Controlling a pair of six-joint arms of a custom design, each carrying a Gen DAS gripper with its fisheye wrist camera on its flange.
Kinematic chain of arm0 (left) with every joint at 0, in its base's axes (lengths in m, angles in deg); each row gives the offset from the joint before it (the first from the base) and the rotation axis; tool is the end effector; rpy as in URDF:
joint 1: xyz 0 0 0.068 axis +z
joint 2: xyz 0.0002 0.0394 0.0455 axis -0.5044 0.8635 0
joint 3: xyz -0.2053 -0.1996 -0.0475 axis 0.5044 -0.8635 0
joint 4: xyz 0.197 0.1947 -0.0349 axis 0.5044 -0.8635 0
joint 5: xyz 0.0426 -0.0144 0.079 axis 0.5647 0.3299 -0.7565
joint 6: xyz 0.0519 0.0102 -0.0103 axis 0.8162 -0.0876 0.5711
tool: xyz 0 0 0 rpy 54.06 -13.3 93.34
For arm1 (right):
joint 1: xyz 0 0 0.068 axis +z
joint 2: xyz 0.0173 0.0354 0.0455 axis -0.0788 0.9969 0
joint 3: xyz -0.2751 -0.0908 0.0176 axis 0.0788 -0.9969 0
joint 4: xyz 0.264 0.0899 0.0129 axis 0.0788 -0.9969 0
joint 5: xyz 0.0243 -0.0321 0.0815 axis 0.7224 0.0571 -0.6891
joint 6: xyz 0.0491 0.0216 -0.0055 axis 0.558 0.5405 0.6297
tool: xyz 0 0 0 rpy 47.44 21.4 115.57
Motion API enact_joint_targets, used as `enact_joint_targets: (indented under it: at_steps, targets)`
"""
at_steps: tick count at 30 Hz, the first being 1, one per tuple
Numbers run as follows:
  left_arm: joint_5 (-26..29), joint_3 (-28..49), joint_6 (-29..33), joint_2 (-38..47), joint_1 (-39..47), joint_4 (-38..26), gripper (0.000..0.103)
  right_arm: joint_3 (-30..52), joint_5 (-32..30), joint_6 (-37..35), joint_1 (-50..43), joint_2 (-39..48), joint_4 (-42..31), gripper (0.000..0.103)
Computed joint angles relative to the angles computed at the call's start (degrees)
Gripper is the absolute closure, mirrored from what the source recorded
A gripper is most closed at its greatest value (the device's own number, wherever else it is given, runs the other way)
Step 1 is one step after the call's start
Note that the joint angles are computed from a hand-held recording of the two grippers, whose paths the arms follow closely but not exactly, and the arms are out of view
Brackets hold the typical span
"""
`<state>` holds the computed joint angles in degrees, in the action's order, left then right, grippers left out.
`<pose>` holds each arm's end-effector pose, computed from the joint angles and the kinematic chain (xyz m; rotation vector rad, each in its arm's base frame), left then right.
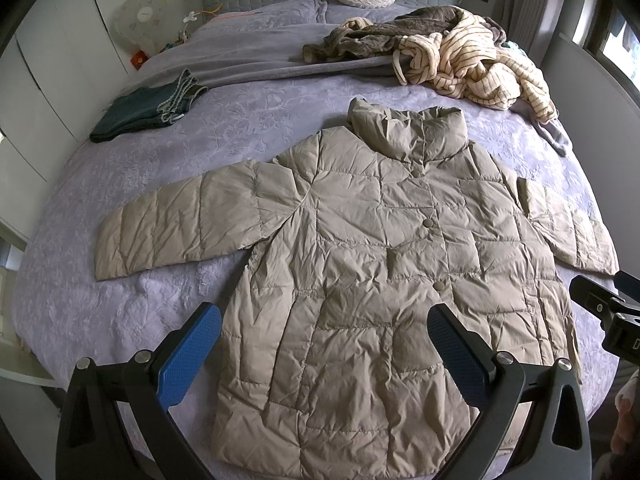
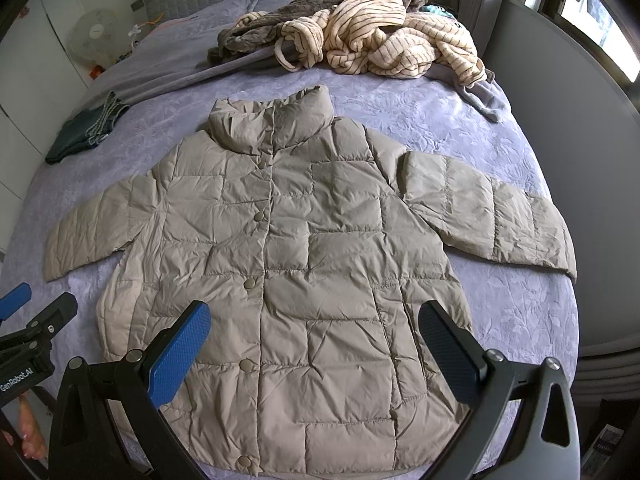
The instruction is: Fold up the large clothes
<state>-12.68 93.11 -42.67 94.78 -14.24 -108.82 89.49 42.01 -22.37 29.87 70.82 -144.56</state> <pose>0.2917 0.0733 0.2504 0.6445 2.6154 -0.1130 0.1825 0.1157 0.3768 0.8327 2.7352 0.0088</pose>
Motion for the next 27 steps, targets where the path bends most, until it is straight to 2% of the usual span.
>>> enact_joint_targets:
  at_steps: [27]
  targets:
    - [-0.2,0.2,-0.2,0.1,-0.2,-0.1,0.0,-0.4,0.1,0.1,0.1,-0.1,0.2,0.0]
